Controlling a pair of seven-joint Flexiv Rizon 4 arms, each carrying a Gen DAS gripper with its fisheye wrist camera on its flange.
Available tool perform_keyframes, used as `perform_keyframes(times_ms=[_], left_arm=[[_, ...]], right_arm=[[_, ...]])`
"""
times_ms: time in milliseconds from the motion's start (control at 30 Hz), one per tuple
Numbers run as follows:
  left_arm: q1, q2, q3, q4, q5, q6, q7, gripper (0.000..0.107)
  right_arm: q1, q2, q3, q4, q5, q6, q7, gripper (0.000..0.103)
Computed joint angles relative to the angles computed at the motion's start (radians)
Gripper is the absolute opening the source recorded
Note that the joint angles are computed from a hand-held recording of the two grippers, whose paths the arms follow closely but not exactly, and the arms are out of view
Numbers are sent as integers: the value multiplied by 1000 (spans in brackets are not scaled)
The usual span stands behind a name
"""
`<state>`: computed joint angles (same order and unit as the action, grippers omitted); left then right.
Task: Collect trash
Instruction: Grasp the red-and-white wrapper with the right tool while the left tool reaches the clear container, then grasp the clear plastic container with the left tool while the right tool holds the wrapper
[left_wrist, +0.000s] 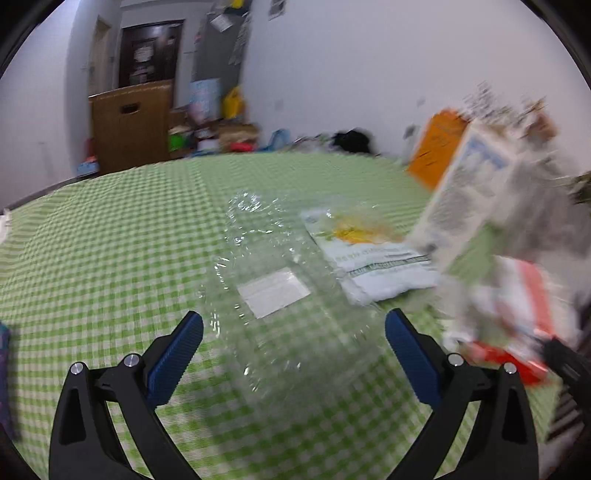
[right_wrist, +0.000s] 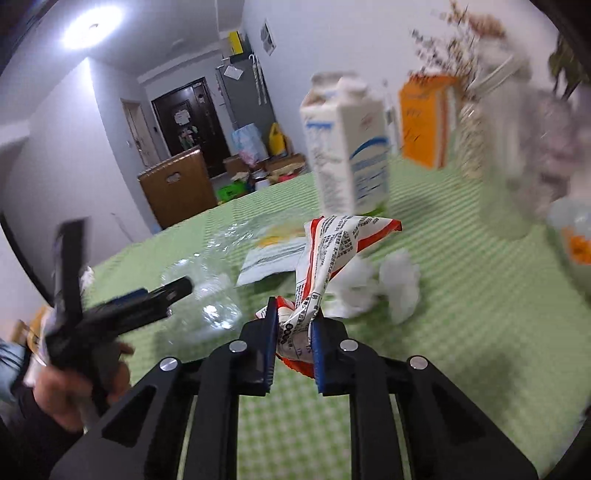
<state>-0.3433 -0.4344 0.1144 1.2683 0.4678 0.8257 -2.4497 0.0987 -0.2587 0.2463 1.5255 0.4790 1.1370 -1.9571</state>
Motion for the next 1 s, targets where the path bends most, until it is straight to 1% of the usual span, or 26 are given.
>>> perform_keyframes(times_ms=[33,67,100,167,267,300,367,400,433,467,500,533,567,600,633,667,700,733,767,800,833,867,900,933,967,1000], left_arm=[[-5,-23,-1,-41,-6,-54,5,96],[-5,-48,-6,-76,-17,-79,1,97],[-10,-64,1,-102,-16,-89,-23,97],[-33,-102,21,-176,0,-163,-64,97],[-43,-139,31,-243,11,-216,-92,97],[-40,-143,31,-248,3,-218,-109,97],[-23,-136,16,-230,-36,-206,-136,97],[-11,-132,2,-217,-59,-193,-119,95],[9,-126,-27,-194,-97,-177,-59,95],[23,-111,-56,-154,-121,-146,35,92],[14,-99,-52,-132,-112,-137,76,80],[-3,-81,-45,-100,-89,-134,119,74],[-15,-60,-38,-64,-71,-127,144,64],[-13,-30,-39,-7,-73,-94,158,52],[6,8,-52,67,-110,-53,174,43],[18,33,-56,112,-134,-32,177,29],[26,64,-55,164,-146,2,170,28],[25,83,-50,192,-134,29,161,28],[20,99,-43,210,-111,46,151,38],[12,113,-36,215,-79,50,139,64],[10,121,-36,217,-60,61,129,77],[13,128,-42,225,-45,105,132,86],[15,129,-49,220,-33,132,152,90],[15,123,-53,196,-15,132,183,91],[11,117,-50,173,-2,113,190,96],[6,106,-40,140,14,90,173,96]], right_arm=[[-7,21,-1,26,-2,15,-15,16],[-12,28,-1,34,3,12,-28,16],[-14,34,-3,44,4,15,-37,16],[-12,45,-12,68,-6,30,-47,16],[5,52,-22,103,-60,53,-75,17],[2,52,-15,105,-70,31,-115,19],[-16,70,3,116,-62,-75,-237,20],[-23,83,6,126,-46,-136,-286,20],[-25,92,2,127,-26,-192,-316,21],[-24,102,-7,133,-18,-247,-339,23],[-16,112,-18,148,-22,-257,-347,28],[-8,126,-29,177,-29,-238,-348,35],[-6,134,-40,190,-22,-234,-344,37],[-10,140,-54,196,-3,-234,-336,39],[-10,143,-65,202,5,-225,-325,45],[-11,143,-75,206,11,-211,-313,48],[-15,144,-84,208,20,-196,-304,50],[-20,144,-91,209,33,-183,-296,50],[-30,145,-95,200,65,-191,-305,50],[-34,148,-96,198,85,-192,-311,51],[-41,149,-97,191,115,-190,-325,53],[-44,145,-99,183,129,-193,-334,54],[-44,143,-100,179,136,-185,-335,56],[-43,143,-101,179,137,-175,-331,56],[-42,144,-101,175,138,-176,-325,56],[-41,144,-100,168,140,-178,-319,58]])
